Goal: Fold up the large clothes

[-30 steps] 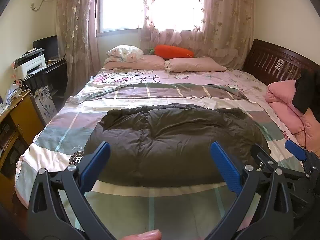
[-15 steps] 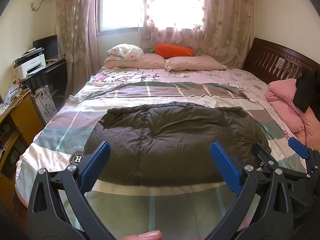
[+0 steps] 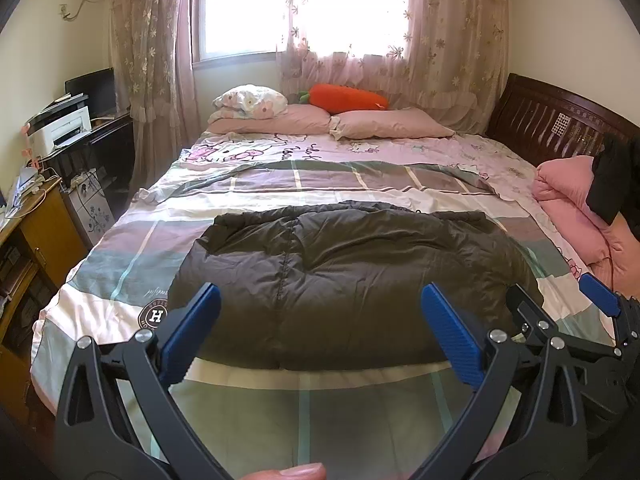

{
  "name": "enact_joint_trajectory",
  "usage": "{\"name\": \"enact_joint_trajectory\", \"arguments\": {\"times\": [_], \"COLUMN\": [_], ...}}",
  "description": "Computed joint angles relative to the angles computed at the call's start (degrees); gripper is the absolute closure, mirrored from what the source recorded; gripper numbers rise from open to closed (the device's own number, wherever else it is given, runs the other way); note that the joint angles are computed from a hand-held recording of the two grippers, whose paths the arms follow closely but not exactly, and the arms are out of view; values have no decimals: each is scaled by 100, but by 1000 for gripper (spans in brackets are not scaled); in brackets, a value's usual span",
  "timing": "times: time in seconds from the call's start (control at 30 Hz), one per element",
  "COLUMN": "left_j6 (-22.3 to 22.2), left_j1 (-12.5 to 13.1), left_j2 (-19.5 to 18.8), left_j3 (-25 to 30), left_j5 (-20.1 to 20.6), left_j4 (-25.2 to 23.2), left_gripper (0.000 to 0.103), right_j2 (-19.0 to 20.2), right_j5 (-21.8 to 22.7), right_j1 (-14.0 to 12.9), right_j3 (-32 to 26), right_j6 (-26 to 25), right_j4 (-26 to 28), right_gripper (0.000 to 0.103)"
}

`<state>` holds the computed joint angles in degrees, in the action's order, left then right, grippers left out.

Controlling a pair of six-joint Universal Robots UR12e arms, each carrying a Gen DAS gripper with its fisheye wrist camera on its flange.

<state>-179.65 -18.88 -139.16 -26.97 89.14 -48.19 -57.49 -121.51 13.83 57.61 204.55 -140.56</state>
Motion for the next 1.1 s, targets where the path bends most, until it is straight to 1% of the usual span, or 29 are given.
{"name": "enact_joint_trajectory", "arguments": {"times": [0.37, 0.5, 0.63, 0.7, 0.9, 0.93, 1.1], "left_j6": [-6, -8, 50, 56, 40, 28, -9], "left_j1": [2, 8, -3, -1, -6, -10, 9], "left_j2": [-1, 12, 61, 100, 35, -6, -9], "left_j3": [1, -30, -149, -232, -87, 5, 39], "left_j5": [8, -10, 46, 49, 58, 62, 20], "left_j4": [-16, -14, 53, 105, -17, -79, -171], "left_gripper": [2, 2, 2, 2, 2, 2, 2], "right_j2": [3, -4, 14, 11, 4, -12, -20], "right_j5": [2, 63, -205, -243, -174, -150, -87], "right_j1": [1, 9, 86, 95, 70, 65, 38], "right_j3": [-8, 12, 49, 73, 80, 101, 111], "right_j6": [2, -80, -354, -430, -446, -426, -423], "right_j4": [11, -31, -190, -257, -246, -236, -231], "right_gripper": [1, 1, 1, 1, 1, 1, 1]}}
